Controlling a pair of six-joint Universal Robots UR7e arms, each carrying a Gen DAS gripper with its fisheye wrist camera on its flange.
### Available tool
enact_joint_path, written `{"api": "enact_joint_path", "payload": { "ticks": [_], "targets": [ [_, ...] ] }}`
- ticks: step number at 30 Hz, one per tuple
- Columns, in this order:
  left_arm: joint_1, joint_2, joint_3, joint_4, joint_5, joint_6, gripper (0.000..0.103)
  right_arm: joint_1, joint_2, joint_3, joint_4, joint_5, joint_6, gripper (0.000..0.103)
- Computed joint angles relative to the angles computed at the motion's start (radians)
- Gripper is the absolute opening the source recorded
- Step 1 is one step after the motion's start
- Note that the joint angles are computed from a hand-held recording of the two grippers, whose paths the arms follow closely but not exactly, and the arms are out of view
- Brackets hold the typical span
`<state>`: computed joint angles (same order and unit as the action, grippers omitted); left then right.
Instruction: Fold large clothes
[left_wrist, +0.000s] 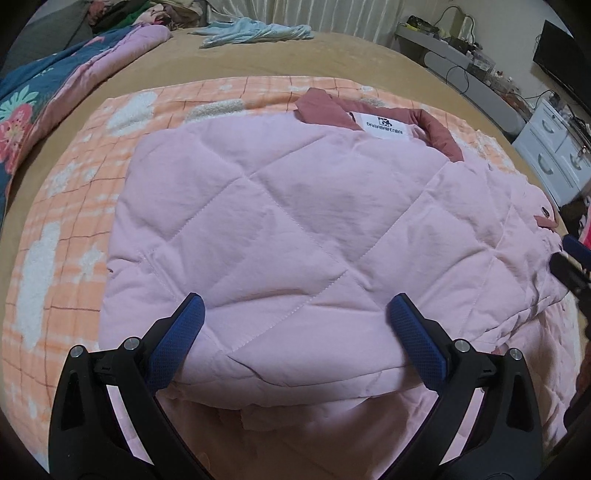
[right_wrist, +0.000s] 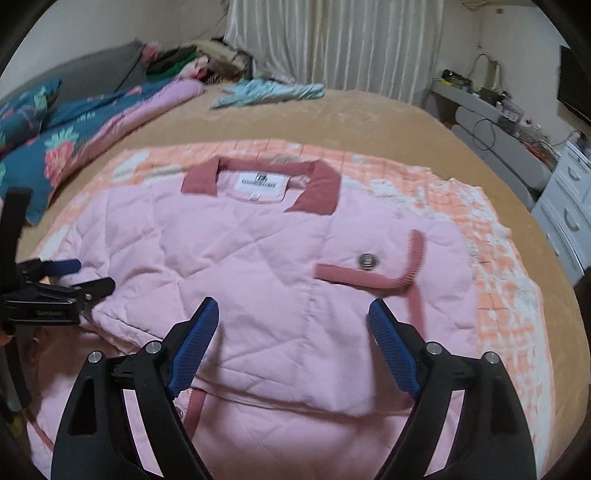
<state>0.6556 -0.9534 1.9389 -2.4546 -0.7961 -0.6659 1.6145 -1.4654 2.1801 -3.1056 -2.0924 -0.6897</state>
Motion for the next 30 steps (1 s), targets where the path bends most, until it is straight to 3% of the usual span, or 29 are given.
{"api": "enact_joint_path", "payload": {
  "ticks": [6, 9, 18, 22, 30],
  "targets": [
    [0.004, 0.003, 0.004, -0.015, 0.003, 0.005, 0.095, -0.036, 0.08, -0.046, 0.072, -0.056, 0.084, 0.098],
    [0.006, 0.006, 0.001, -0.014, 0.005, 0.004, 0.095, -0.054, 0.091, -0.052, 0.083, -0.038, 0.118, 0.099],
    [-0.002, 0.006, 0.001, -0.002, 0.021, -0.021, 0.095, -0.062, 0.104, -0.032, 0.021, -0.031, 0.115, 0.099],
    [-0.018, -0.01, 0.004, 0.016, 0.014, -0.057, 0.094, -0.04, 0.081, -0.023, 0.051, -0.054, 0.172, 0.099],
    [-0.054, -0.052, 0.024, 0.044, 0.013, -0.096, 0.094, -0.032, -0.035, 0.045, 0.082, 0.024, 0.206, 0.099]
  ]
}}
